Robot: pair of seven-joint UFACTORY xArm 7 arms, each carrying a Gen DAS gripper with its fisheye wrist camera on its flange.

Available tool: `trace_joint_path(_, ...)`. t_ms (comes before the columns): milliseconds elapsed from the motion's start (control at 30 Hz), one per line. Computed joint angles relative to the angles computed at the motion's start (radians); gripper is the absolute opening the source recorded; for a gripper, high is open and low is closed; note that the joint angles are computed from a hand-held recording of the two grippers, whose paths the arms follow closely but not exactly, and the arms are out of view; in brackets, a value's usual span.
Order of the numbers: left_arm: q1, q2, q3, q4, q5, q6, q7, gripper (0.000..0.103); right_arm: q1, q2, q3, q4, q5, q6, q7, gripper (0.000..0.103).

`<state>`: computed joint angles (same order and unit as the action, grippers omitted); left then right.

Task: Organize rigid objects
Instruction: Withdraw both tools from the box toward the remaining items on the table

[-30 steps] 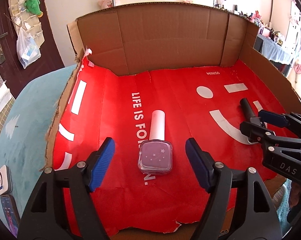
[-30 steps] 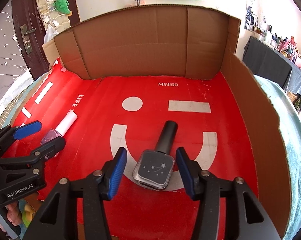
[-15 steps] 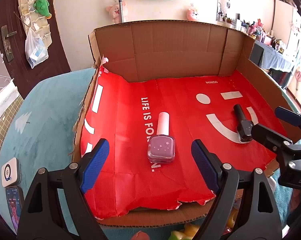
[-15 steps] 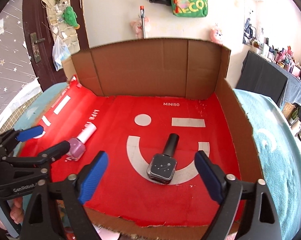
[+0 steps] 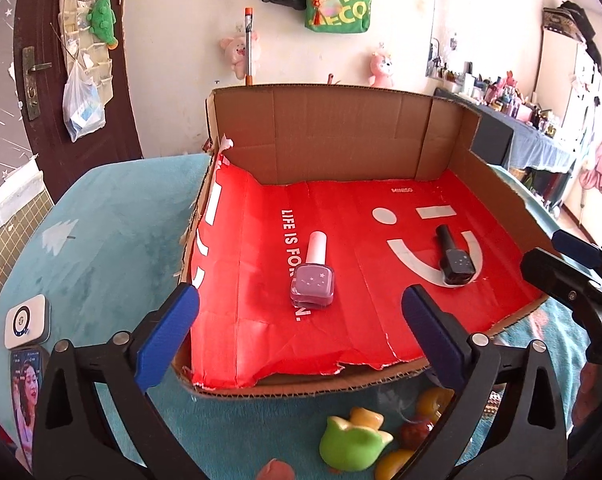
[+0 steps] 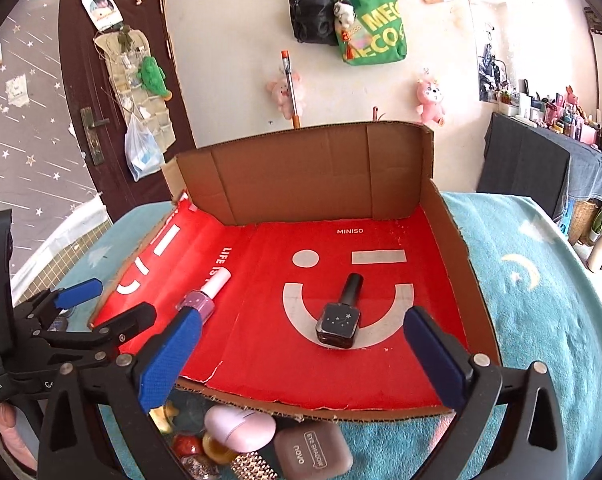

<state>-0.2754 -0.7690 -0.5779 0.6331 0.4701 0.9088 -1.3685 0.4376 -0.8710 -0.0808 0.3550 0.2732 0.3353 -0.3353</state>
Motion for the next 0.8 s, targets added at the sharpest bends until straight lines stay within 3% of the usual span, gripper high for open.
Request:
trace_joint_path(200,-0.014,-0.045,-0.050,-0.002,0.008,0.019,-0.033,0.103,-0.007,-0.136,0.009,-0.069,-0.010,-0.012,0.010,0.103)
trace_joint_path(433,-0.045,-0.080,-0.063,-0.015,-0.026,0.024,-0.053,0.103,-0.022,-0.269,0.033,-0.127,-0.037,0.010,0.056,0.103)
trace_joint_path(633,-0.058,-0.087,-0.092,-0.013,-0.047,0.055,-0.067,0.103,-0.046,-0.378,0.079,-0.170,-0.079,0.050,0.113,0.103)
trace_joint_path(800,-0.076,-0.077,-0.113,-0.003,-0.051,0.084,-0.072,0.103,-0.051,-0.460,0.078,-0.202,-0.101,0.092,0.146,0.103)
